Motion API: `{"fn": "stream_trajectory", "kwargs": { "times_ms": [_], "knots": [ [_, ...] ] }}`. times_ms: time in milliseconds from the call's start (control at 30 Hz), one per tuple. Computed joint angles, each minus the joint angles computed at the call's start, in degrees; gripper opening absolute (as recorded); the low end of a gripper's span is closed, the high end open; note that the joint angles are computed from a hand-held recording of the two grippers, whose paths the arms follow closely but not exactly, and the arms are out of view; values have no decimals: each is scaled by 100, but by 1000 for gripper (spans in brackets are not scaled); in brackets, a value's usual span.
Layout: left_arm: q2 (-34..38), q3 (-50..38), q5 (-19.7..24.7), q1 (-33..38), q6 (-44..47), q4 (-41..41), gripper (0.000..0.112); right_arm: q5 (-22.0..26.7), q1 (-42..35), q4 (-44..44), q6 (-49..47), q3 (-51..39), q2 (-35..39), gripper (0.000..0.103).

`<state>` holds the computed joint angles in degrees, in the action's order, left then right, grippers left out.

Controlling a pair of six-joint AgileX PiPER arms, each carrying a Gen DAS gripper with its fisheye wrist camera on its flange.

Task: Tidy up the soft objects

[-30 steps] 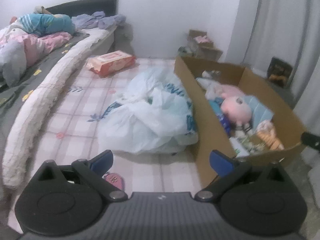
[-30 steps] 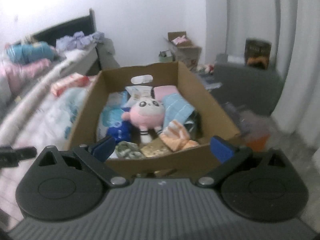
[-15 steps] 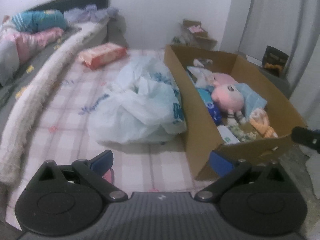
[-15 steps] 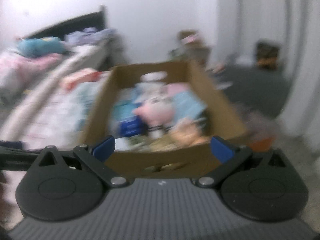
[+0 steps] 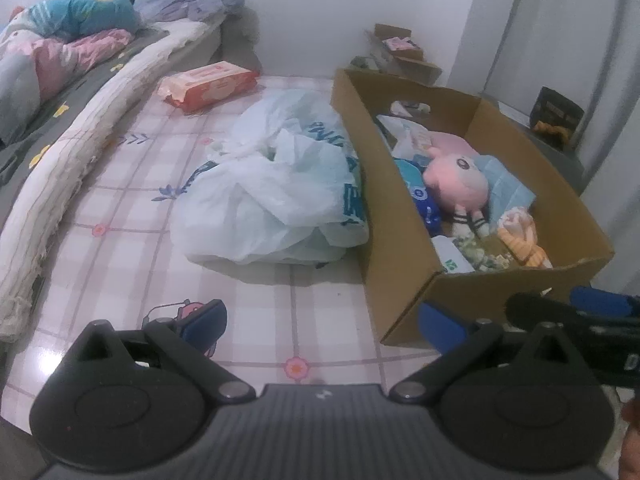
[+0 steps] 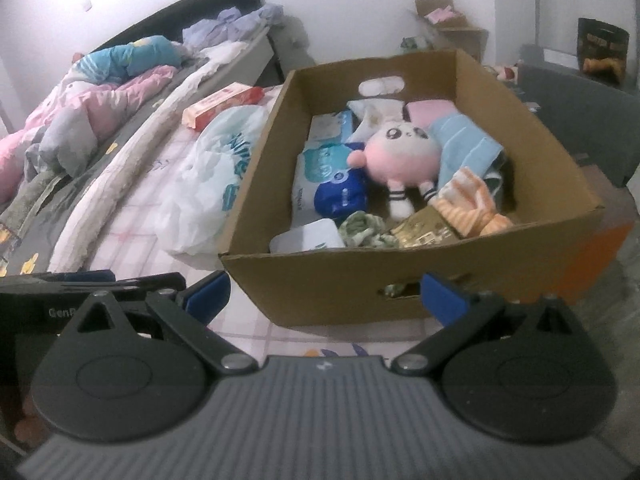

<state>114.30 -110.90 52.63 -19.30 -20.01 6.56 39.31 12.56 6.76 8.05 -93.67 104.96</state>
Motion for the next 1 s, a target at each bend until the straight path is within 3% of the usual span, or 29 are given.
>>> {"fn": "stream_trajectory", "kwargs": {
  "times_ms": [1000],
  "knots": [
    [104, -190, 127, -110, -126, 214, 99, 64, -108, 53, -99, -155, 273, 102]
  ]
}}
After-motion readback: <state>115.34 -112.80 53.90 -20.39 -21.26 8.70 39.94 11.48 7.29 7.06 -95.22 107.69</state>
